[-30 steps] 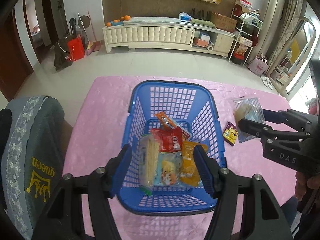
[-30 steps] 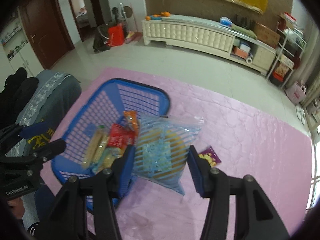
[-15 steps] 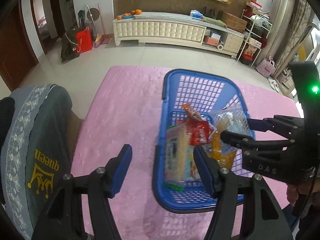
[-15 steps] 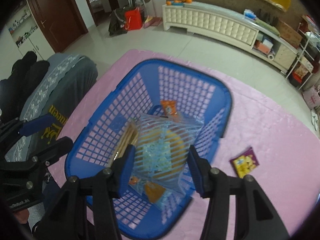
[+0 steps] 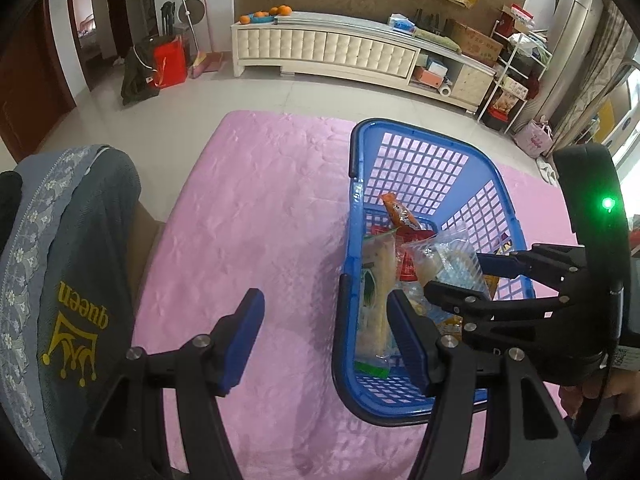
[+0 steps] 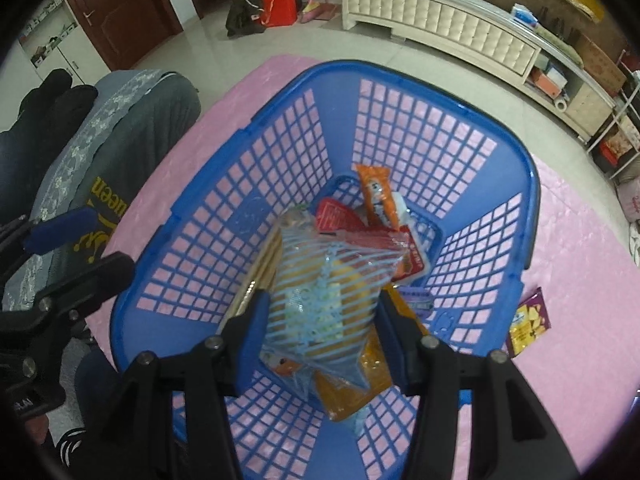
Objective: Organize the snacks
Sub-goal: 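Open the right gripper to drop the striped bag into the basket, then move the right gripper over the purple chips packet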
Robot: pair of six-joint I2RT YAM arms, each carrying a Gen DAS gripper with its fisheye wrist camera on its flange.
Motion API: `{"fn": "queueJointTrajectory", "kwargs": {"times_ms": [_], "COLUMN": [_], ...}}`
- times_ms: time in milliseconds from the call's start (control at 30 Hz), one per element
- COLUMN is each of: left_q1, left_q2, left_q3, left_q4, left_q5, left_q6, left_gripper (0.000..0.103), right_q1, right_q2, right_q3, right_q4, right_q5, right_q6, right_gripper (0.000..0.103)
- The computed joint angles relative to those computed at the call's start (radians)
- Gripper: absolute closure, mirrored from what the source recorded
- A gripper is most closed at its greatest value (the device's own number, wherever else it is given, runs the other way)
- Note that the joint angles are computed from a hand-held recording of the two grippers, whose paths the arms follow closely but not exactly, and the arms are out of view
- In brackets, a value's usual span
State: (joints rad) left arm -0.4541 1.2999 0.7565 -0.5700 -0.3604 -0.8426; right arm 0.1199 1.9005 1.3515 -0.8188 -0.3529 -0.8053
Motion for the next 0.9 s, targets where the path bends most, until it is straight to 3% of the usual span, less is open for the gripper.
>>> {"fn": "queueJointTrajectory", "kwargs": {"times_ms": [67, 133, 333, 667, 900], "left_q1": [-0.011, -0.028, -0.101, -0.255, -0.285], "left_q2": [-0.002, -0.006, 0.015, 0.206, 0.327], "left_q3": [0.008, 0.017, 0.09, 0.359, 0.517], "left_q4": [-0.018, -0.038, -0.109, -0.201, -0.183], "left_q5": [-0.012, -0.035, -0.087, -0.169, -0.178], "left_q6": [-0.01, -0.025, -0.067, -0.101, -0.074], "left_gripper": [0.038, 0.029, 0.026, 0.025, 0.025], "right_q1": [-0.006, -0.017, -0.108, -0.329, -0.426], "right_q2": [-0.005, -0.004, -0.031, 0.052, 0.089], "right_q3": [0.008, 0.024, 0.077, 0.335, 0.413], "right_q4": [-0.023, -0.064, -0.158, -0.326, -0.323], "right_q5": [-0.006, -0.016, -0.098, -0.187, -0.243], "right_q6": [-0.019, -0.047, -0.117, -0.236, -0.33], "right_gripper": [0.045, 0.043, 0.025, 0.022, 0.022]}}
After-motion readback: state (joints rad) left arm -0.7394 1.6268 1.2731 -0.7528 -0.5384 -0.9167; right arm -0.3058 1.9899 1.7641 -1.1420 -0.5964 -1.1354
